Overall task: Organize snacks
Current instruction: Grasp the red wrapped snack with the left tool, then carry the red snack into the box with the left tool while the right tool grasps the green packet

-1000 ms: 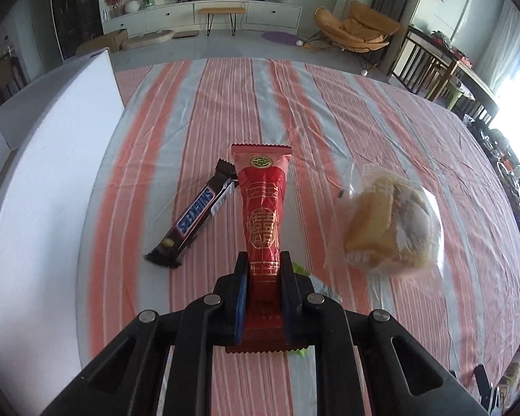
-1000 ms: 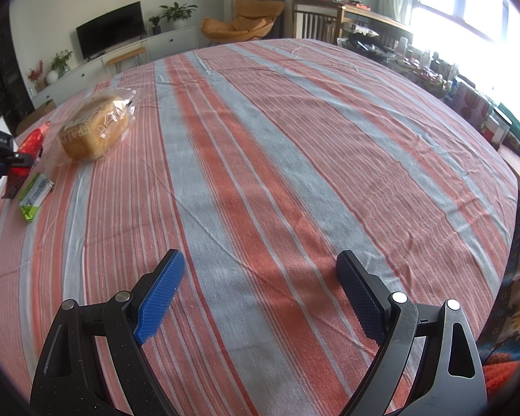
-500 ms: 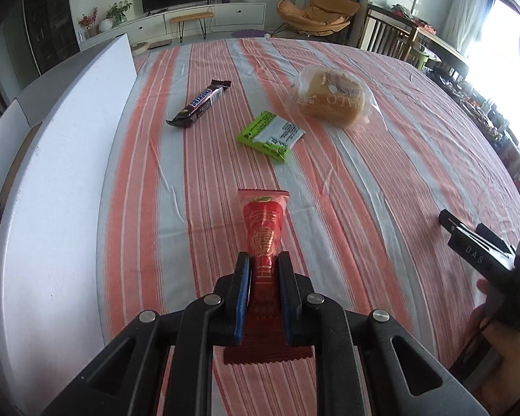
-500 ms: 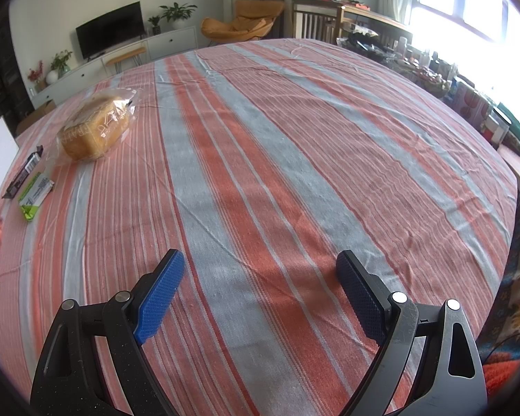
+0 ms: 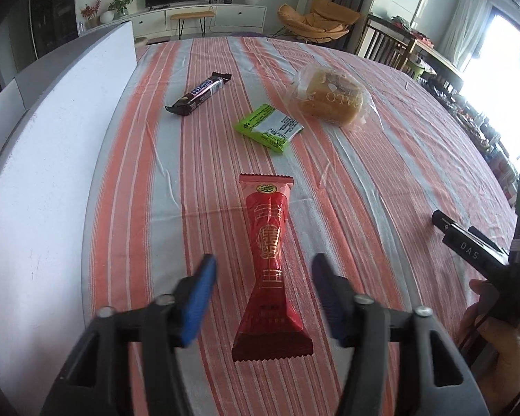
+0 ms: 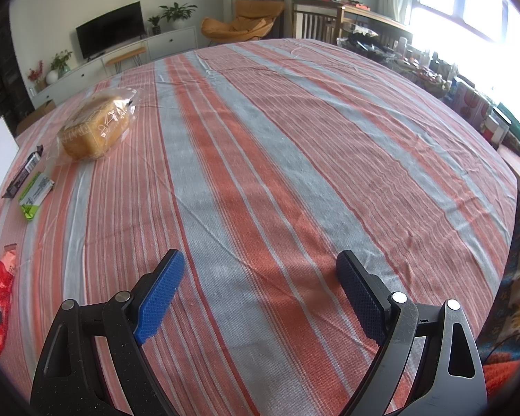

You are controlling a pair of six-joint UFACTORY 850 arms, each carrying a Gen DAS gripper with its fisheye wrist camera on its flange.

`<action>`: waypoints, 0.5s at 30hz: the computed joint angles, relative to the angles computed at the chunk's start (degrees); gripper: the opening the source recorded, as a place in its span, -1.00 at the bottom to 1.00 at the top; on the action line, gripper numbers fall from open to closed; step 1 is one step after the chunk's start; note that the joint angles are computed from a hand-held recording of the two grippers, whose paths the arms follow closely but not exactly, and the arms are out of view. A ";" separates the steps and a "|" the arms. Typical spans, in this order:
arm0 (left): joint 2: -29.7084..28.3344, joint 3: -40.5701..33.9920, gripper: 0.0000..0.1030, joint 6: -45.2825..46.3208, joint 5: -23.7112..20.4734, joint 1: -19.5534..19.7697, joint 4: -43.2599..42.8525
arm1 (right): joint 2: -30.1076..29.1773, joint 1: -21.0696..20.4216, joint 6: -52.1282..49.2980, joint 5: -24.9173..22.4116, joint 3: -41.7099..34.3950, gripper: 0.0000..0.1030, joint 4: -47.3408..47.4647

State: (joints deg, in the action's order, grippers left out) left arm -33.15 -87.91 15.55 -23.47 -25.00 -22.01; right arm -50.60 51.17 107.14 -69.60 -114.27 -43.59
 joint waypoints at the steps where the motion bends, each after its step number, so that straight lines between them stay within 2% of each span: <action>1: 0.67 0.89 0.49 0.84 1.29 0.10 -0.92 | -0.05 0.03 0.02 -0.10 -0.09 0.78 0.04; 3: 0.98 1.18 0.49 0.51 1.78 0.08 0.06 | 0.02 0.00 0.03 0.02 0.03 0.78 -0.01; 8: -2.42 -2.78 0.47 -6.21 -2.04 -0.96 9.64 | 0.02 0.01 0.04 0.03 0.04 0.78 -0.01; 9: -3.37 -3.88 0.24 -8.72 -2.92 -1.49 13.12 | 0.02 0.01 0.04 0.03 0.04 0.78 -0.01; 10: -3.85 -4.03 -0.27 -10.99 -2.84 -1.89 16.10 | 0.07 0.02 0.11 0.13 0.11 0.78 -0.03; 11: -3.19 -3.04 -0.52 -10.86 -0.74 -1.79 16.76 | 0.38 0.05 0.34 0.61 0.55 0.78 -0.12; 12: -3.05 -2.93 -0.71 -9.48 -1.04 -1.75 15.03 | 1.64 0.14 1.65 2.72 2.31 0.77 -0.78; 13: -2.77 -2.99 -0.72 -6.81 -1.91 -1.22 10.89 | 3.77 0.26 4.60 7.18 5.30 0.77 -2.72; 15: -0.47 -0.57 -0.73 0.86 -0.85 0.15 2.31 | 6.53 0.46 7.80 17.05 8.72 0.75 -9.40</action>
